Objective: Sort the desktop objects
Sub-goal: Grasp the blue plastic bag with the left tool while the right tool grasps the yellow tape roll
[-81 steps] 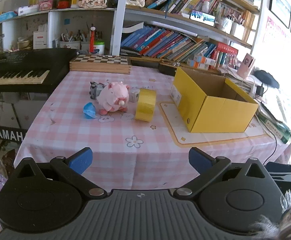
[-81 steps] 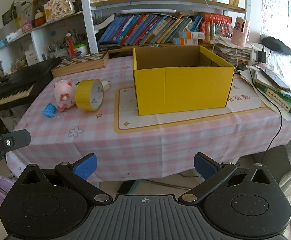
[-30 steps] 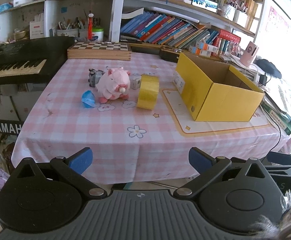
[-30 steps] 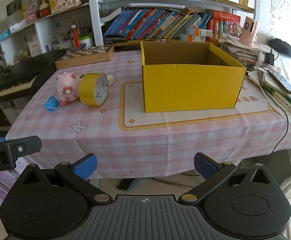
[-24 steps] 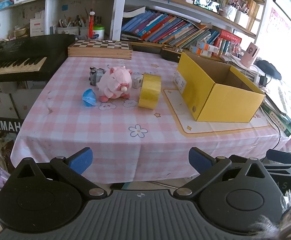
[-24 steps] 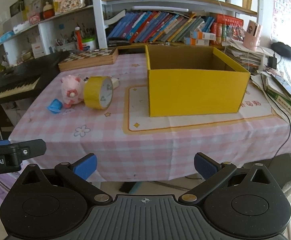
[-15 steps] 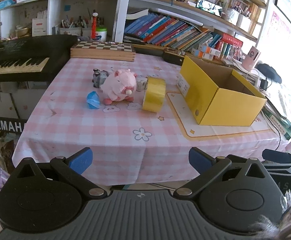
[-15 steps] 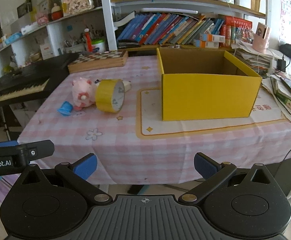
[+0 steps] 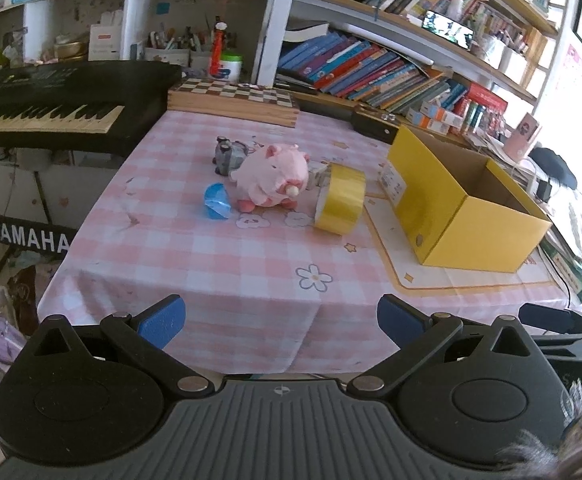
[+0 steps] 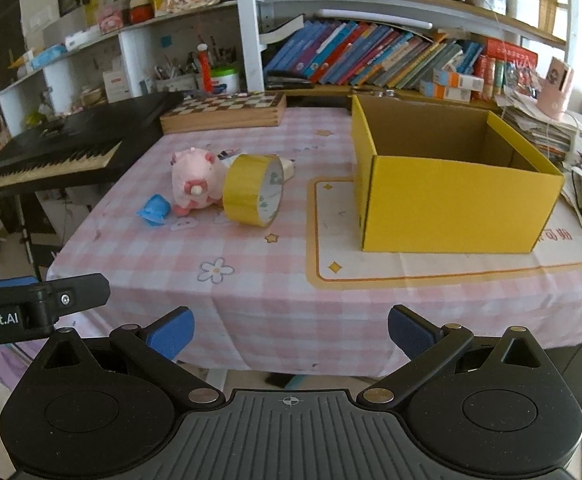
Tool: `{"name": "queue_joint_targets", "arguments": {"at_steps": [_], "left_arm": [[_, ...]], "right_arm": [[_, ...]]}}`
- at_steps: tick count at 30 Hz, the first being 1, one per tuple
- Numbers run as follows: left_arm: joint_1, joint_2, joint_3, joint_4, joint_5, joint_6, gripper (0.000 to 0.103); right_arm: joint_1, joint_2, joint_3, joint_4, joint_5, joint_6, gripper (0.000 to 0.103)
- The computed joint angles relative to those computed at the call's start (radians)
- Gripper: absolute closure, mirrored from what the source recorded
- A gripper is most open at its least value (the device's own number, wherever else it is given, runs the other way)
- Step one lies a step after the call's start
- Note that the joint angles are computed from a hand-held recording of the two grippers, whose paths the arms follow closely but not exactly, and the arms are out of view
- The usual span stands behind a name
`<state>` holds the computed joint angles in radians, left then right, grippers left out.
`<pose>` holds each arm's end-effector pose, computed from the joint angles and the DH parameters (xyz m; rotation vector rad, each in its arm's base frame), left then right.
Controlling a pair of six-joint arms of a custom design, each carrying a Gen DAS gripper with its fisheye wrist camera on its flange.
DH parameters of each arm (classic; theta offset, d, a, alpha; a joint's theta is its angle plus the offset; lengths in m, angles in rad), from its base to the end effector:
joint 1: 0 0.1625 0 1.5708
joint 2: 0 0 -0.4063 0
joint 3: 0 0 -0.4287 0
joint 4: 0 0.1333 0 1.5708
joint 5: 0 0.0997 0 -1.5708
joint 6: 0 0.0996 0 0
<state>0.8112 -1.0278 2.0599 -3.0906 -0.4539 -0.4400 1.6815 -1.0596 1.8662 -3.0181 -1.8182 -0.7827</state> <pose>-0.2092 -0.5438 0.1505 0.0123 2.2011 -1.2138 0.1782 -0.6172 0.1895 1.0319 -2.4039 0.7116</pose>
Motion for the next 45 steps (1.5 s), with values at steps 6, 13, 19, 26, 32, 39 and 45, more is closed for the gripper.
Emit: {"name": "queue_joint_targets", "arguments": {"at_steps": [6, 13, 19, 26, 32, 39, 45], "left_arm": [[0.040, 0.005, -0.023, 0.007, -0.017, -0.040, 0.000], [0.091, 0.041, -0.094, 0.002, -0.003, -0.006, 0.000], [0.142, 0.101, -0.189, -0.051, 0.012, 0.092, 0.001], [0.194, 0.163, -0.302, -0.096, 0.025, 0.242, 0.006], [0.237, 0.189, -0.373, -0.027, 0.028, 0.279, 0.015], [0.284, 0.279, -0.498, -0.088, 0.003, 0.519, 0.029], [0.309, 0.319, -0.565, -0.013, 0.004, 0.506, 0.048]], "right_arm": [[0.005, 0.039, -0.036, 0.007, 0.017, -0.052, 0.000], [0.013, 0.135, -0.148, 0.051, 0.019, -0.034, 0.000], [0.024, 0.208, -0.233, 0.065, 0.052, -0.036, 0.001], [0.039, 0.314, -0.362, 0.104, 0.039, -0.007, 0.001], [0.052, 0.422, -0.481, 0.120, 0.020, -0.010, 0.008], [0.047, 0.452, -0.560, 0.219, 0.014, -0.016, 0.041], [0.040, 0.448, -0.604, 0.294, 0.005, 0.061, 0.047]]}}
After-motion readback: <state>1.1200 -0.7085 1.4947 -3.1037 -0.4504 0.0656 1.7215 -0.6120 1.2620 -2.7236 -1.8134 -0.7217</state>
